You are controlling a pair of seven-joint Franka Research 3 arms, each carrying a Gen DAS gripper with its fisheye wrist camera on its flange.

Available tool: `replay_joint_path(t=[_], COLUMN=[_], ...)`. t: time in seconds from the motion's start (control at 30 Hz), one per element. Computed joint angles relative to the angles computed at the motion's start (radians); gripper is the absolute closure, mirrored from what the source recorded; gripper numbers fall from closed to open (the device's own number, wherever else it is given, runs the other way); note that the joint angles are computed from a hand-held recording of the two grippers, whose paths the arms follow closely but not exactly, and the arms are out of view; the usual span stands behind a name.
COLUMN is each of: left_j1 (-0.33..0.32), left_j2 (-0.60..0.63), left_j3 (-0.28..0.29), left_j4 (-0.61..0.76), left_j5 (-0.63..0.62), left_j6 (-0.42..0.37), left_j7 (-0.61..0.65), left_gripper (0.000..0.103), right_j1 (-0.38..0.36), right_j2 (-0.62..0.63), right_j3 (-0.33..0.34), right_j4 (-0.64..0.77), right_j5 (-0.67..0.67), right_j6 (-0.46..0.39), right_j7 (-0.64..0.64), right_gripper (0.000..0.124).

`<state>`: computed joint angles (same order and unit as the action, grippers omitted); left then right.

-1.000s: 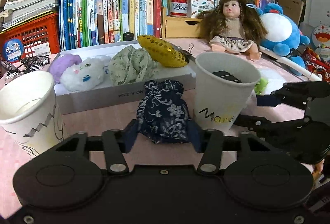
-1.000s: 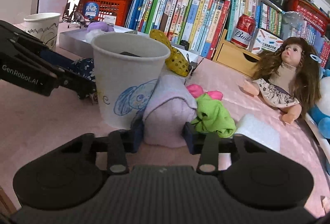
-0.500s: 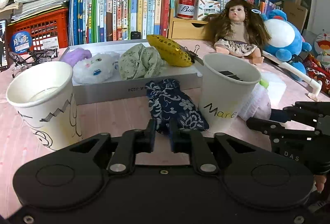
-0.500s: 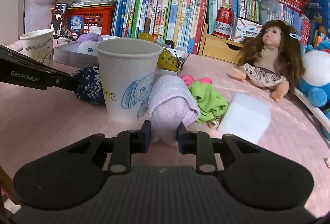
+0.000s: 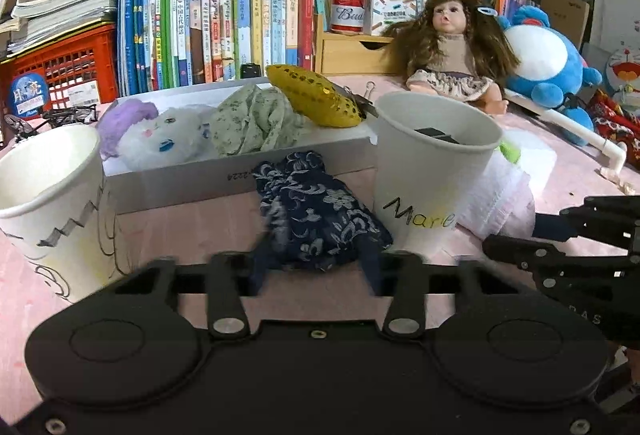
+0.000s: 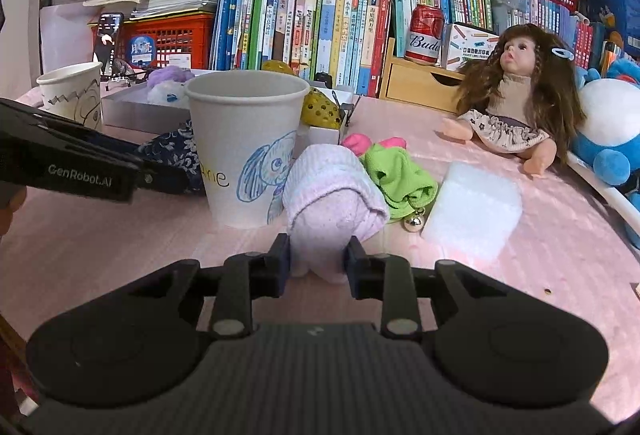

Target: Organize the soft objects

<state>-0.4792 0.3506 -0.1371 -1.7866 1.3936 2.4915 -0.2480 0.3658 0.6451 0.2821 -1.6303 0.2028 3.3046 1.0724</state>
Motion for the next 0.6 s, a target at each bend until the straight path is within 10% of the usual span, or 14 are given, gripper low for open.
replay_joint_path(t=[0.6], left_j1=[0.067], left_j2=[-0.178], left_j3=[-0.068], left_j4=[-0.208], left_j5=[-0.161], left_j6=[0.179], left_j7=[0.083], left_gripper=[0.088], right_j1=[-0.051], right_j2=[-0.09], right_j3=[0.042], right_j4=[-0.116], right_j5=[0.006], right_j6=[-0.006], right_j7=[0.013], right_gripper=[0.087])
